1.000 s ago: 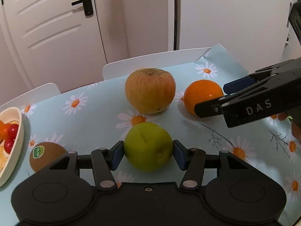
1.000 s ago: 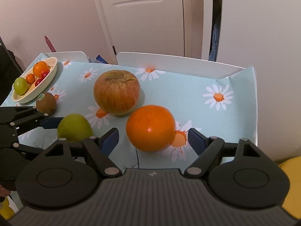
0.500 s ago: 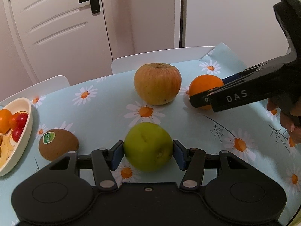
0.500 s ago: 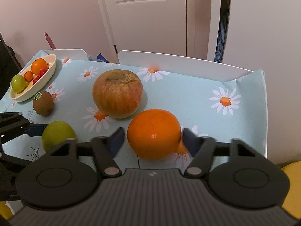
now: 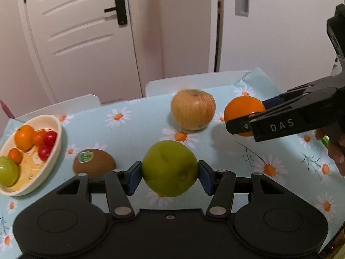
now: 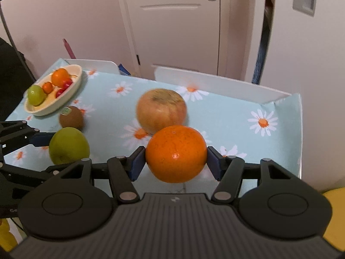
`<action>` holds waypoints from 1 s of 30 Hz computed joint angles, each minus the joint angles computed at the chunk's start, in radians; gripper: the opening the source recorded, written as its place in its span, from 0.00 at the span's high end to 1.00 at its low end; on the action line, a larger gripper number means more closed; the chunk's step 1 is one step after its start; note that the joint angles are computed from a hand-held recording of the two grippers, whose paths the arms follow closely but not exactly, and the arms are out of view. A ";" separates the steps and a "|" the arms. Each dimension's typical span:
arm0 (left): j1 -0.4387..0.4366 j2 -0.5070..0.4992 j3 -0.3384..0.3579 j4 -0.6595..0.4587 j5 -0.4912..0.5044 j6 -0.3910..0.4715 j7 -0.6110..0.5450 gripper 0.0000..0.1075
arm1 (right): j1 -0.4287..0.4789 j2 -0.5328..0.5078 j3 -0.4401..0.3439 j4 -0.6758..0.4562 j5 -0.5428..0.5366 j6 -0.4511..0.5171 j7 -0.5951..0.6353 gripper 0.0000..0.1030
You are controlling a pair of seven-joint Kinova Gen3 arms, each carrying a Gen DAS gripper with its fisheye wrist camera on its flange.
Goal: Organize fruits
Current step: 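Carry the green apple and the large orange over the cream bowl with both tools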
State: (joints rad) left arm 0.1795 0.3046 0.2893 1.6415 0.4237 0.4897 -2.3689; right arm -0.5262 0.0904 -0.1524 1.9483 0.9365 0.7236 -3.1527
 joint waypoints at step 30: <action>-0.273 0.013 -0.119 -0.214 0.192 0.237 -0.279 0.45 | -0.249 0.310 0.108 -0.648 -0.129 0.210 0.226 0.27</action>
State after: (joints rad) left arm -0.0936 0.3178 0.1702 1.4273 0.6155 0.7266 -2.6481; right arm -0.7749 0.4006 -0.0444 1.3002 0.8077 0.9339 -2.9265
